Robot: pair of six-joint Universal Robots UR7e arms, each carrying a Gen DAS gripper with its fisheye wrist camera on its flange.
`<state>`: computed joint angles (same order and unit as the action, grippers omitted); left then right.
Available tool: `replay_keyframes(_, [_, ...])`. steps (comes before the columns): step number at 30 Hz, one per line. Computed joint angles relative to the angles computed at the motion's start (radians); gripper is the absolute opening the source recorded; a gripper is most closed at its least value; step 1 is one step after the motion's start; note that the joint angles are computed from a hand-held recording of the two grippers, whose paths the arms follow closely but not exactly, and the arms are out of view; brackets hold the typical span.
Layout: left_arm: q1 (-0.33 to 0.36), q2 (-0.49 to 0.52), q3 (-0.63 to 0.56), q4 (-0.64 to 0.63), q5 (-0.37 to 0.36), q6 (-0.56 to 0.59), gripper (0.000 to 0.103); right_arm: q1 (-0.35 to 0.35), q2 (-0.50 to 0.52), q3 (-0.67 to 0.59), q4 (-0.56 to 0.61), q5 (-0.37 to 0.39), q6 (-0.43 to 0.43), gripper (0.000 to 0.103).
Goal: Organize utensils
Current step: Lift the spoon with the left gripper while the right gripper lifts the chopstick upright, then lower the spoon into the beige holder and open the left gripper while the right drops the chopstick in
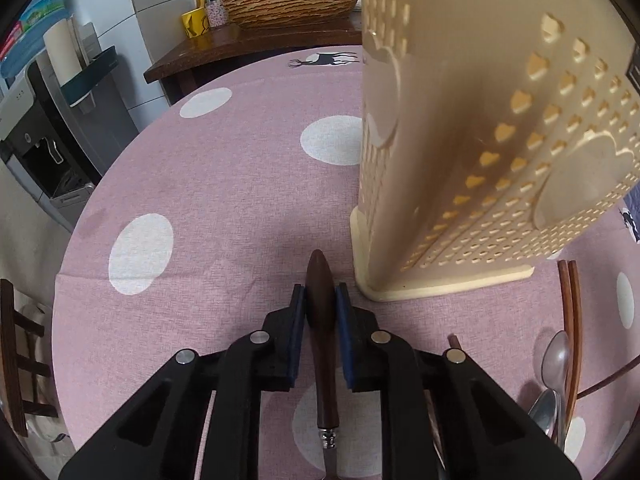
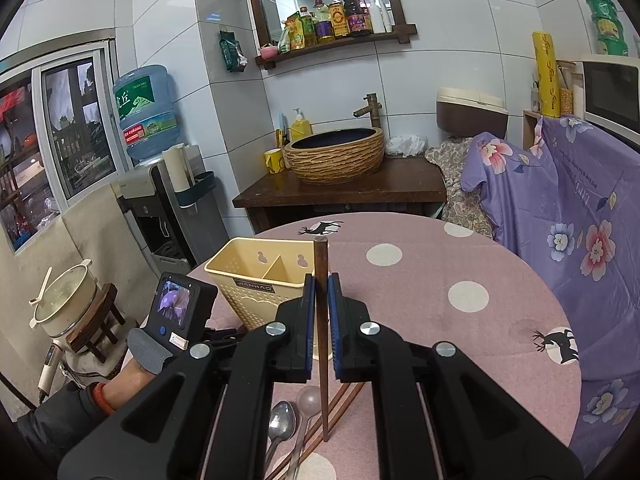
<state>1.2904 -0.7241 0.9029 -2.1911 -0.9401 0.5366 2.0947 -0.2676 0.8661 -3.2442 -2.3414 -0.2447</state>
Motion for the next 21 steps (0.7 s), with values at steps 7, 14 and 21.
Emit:
replay_keyframes(7, [0.003,-0.059,0.029,-0.006,-0.089,-0.05,0.016,0.005,0.0,0.001,-0.01,0.006,-0.015,0.007])
replay_keyframes(14, [-0.023,-0.19,0.146,-0.132,-0.183,-0.009,0.016,0.018,-0.006,0.002,-0.031,0.024,-0.047,0.007])
replay_keyframes(21, [-0.045,-0.219,0.147,-0.209,-0.207,0.047,0.016,0.023,-0.006,-0.027,0.016,0.053,-0.032,0.007])
